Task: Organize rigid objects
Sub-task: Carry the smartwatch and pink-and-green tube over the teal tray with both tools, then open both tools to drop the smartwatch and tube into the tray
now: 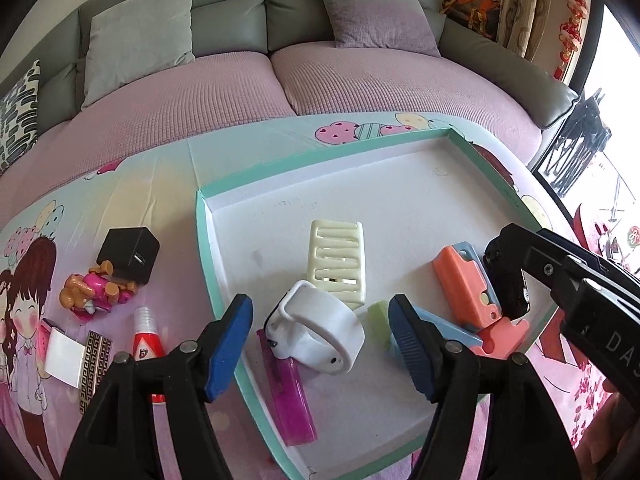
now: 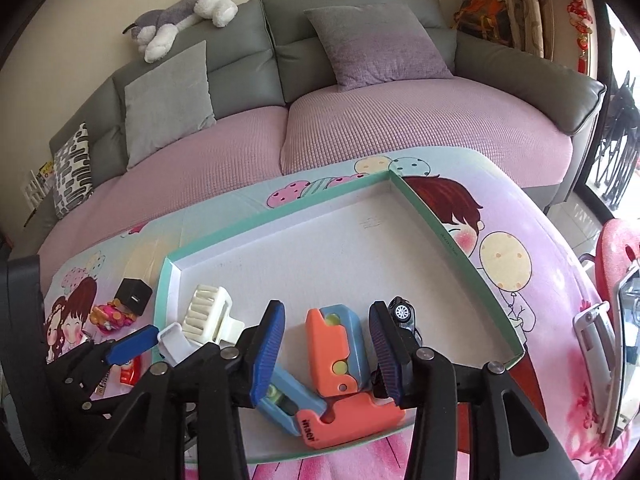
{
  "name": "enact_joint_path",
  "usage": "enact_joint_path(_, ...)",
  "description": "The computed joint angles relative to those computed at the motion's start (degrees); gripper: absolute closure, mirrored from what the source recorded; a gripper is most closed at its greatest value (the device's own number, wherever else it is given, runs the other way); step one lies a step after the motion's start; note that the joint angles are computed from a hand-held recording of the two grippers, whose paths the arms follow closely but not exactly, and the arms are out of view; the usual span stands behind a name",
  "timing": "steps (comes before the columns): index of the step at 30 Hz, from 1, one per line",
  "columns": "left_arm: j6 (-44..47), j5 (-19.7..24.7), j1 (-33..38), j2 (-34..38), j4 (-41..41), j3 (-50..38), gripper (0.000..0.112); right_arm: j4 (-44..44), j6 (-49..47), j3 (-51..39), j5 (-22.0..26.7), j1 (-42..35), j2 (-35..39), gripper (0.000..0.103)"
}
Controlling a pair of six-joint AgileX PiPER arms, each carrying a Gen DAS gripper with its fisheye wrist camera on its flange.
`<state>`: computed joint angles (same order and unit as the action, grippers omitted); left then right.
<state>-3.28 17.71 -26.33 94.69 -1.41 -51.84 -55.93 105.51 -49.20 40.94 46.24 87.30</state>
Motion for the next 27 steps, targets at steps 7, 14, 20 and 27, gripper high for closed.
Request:
enact_joint_path(7,-3.19,0.77,1.15,-2.63,3.22,0.91,0.040,-2.59,4.30,1.37,1.07,0.49,-2.03,0.055)
enact_joint_path(14,-3.74,0.58,3.90,-4.81,3.17,1.87,0.039,-2.80,4.70,1.76,0.76,0.27,-2.05,0.055)
enact_joint_path(20,-3.08,-0.17,7.24,-6.12,0.91,2.71,0.039,-1.67,3.41,1.50,-0.04,-0.39,-0.89,0.055)
enact_joint_path(27,-10.75,-1.49,9.16,-6.27,6.90,3.28,0.017,-0.12,1.17,0.44,-0.66,-1.03,1.00,0.052)
